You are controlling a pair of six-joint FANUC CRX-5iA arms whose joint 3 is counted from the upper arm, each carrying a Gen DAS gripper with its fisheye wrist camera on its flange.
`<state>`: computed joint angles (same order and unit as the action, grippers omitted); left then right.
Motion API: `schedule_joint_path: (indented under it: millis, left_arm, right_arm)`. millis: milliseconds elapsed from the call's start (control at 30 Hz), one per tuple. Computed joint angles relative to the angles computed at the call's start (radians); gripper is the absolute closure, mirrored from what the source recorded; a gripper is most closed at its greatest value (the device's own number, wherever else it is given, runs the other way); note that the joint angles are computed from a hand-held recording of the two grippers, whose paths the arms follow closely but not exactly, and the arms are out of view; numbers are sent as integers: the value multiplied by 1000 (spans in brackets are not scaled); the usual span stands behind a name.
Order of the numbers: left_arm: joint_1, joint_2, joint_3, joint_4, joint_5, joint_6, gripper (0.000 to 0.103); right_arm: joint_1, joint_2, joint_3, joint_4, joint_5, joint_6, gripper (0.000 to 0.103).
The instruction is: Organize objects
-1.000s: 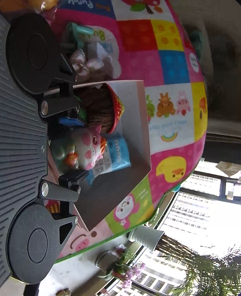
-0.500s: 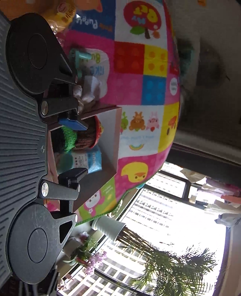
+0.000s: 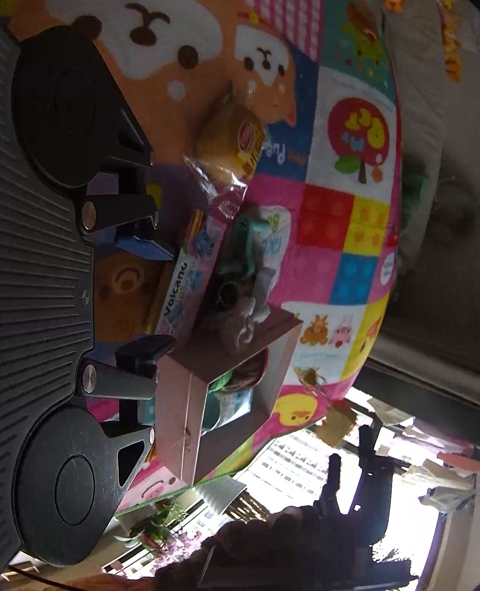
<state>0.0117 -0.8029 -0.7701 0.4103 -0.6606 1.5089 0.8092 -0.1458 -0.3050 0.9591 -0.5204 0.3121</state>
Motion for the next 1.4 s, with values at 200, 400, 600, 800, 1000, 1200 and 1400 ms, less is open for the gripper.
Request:
schedule_joint_path:
  millis: [200, 400, 600, 800, 1000, 1200, 1400]
  left_arm:
    - [136, -77, -77, 91, -49, -88, 54]
    - [134, -112, -117, 48, 29, -61, 54]
    - [294, -222, -241, 275, -23, -188, 54]
    - [286, -260, -287, 362, 22, -253, 54]
    - [311, -268, -311, 429, 11, -281, 54]
    - [326, -277, -311, 420, 3, -260, 54]
    - [320, -282, -296, 367, 7, -226, 54]
  right_arm:
    - [24, 6, -9, -195, -59, 76, 35]
    - [107, 118, 151, -344, -216, 288, 35]
    - [198, 378, 456, -380, -427, 536, 38]
    - [192, 682, 797, -390, -690, 609, 72]
    - [186, 656, 805, -494, -737, 650, 75]
    - [215, 490, 655, -610, -705, 674, 76]
    - [253, 268, 457, -787, -625, 727, 76]
